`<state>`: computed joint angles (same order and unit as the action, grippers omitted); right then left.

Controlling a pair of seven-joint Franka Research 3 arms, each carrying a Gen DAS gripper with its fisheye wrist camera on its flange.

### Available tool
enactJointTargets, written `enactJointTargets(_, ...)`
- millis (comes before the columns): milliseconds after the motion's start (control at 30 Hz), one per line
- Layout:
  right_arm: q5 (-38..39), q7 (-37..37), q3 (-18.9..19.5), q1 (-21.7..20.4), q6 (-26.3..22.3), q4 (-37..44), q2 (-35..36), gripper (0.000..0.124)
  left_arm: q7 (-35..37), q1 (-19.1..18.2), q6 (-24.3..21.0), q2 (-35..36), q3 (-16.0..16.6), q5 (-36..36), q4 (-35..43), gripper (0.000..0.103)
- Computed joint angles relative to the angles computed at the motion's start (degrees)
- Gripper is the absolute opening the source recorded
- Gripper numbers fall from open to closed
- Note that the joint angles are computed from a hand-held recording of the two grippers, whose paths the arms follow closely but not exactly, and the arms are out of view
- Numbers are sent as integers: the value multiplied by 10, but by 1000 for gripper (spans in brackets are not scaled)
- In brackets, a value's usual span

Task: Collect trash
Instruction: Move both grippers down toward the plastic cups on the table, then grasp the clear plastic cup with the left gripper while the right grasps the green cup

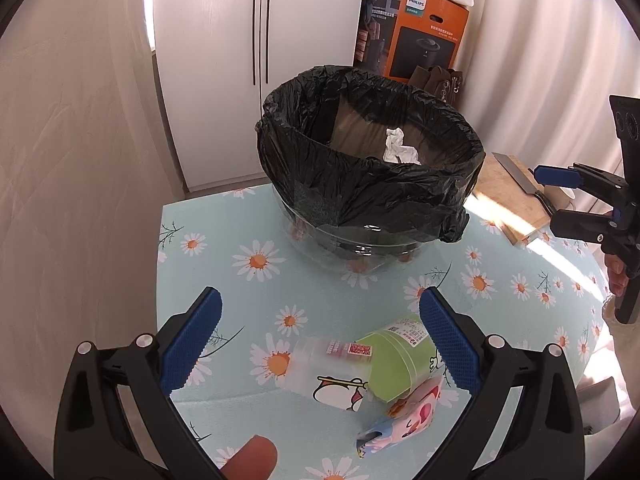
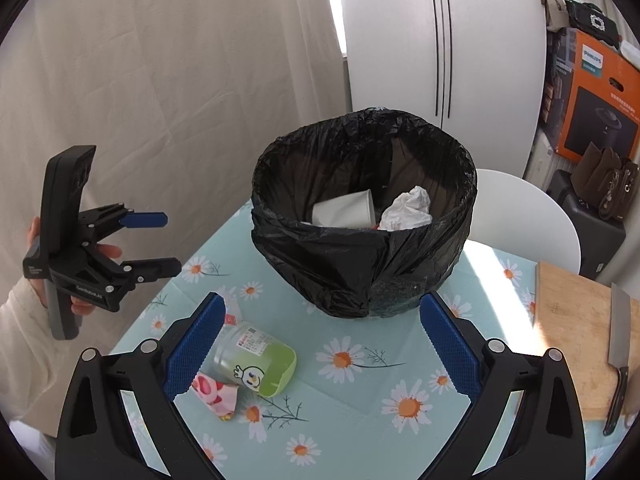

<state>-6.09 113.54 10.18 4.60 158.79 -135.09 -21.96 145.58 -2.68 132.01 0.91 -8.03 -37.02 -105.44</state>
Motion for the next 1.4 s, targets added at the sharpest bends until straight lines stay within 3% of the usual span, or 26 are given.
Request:
enactJointTargets(200, 19, -1, -3, 19, -16, -19, -7, 94, 13, 4, 15, -11, 6, -6, -39, 97)
enactJointTargets(433, 14, 21, 8, 25, -53, -15, 2, 94, 44, 15, -33, -5, 17, -5, -48, 97)
enactJointTargets(867, -63, 233, 39, 32, -83, 9, 53, 94, 125, 46, -145, 66, -2, 7, 19, 97)
enactJointTargets(1133, -111, 348, 38, 44, -85, -2, 58, 94, 155, 50, -157, 101, -21, 12, 36, 97)
enactJointTargets(1200, -125, 373, 40, 44, -97, -2, 56, 94, 160, 54, -178, 114, -25, 12, 51, 91)
enactJointTargets(1267, -126, 393, 37, 47, -96, -6, 54, 94, 169, 55, -172, 117, -29, 15, 51, 69)
enactJointTargets(1400, -128, 413, 35, 54, -114, -3, 57, 94, 179, 62, -177, 123, -33, 6, 60, 69)
